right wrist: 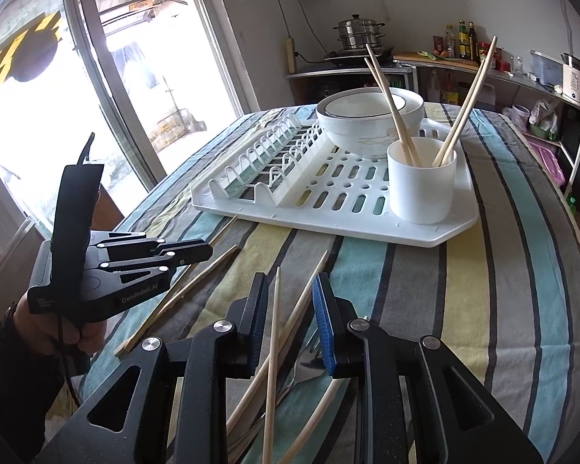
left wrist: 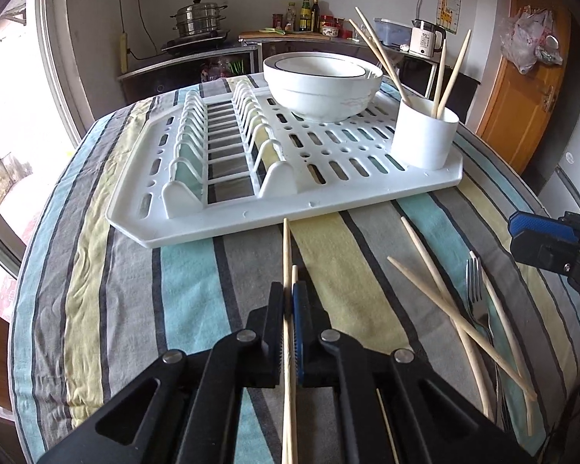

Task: Organize utensils
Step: 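Lift the held chopsticks off the cloth with both tools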

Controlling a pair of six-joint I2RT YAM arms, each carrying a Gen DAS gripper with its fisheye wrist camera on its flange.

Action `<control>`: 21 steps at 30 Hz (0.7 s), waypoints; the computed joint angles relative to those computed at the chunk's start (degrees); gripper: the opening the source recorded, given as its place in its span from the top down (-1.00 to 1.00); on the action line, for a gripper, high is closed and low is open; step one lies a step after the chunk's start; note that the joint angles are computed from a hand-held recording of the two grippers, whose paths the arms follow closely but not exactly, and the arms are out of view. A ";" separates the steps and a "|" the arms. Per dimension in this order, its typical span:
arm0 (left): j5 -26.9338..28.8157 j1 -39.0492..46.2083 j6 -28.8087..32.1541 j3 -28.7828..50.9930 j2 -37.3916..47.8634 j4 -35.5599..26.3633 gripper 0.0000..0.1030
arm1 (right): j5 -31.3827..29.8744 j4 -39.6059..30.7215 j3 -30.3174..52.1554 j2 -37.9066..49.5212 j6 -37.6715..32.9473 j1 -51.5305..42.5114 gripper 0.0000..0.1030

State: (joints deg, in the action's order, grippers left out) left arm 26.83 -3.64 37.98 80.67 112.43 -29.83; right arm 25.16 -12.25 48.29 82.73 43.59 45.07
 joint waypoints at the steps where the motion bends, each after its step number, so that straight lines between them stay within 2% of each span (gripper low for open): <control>1: -0.02 0.13 0.00 0.69 0.59 -0.50 0.91 | -0.42 0.06 0.51 0.69 -0.45 -0.12 0.52; 11: -1.47 0.78 0.57 3.69 3.90 -2.24 0.91 | -5.85 -3.38 9.47 11.57 -5.66 -2.51 0.52; 21: -3.46 -0.53 2.08 9.46 7.28 -6.59 0.91 | -9.35 -12.65 20.75 22.68 -9.22 -4.85 0.52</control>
State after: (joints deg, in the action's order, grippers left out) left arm 23.37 -4.17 40.06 90.14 119.71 -36.42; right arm 15.81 -24.90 69.04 105.40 34.36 40.22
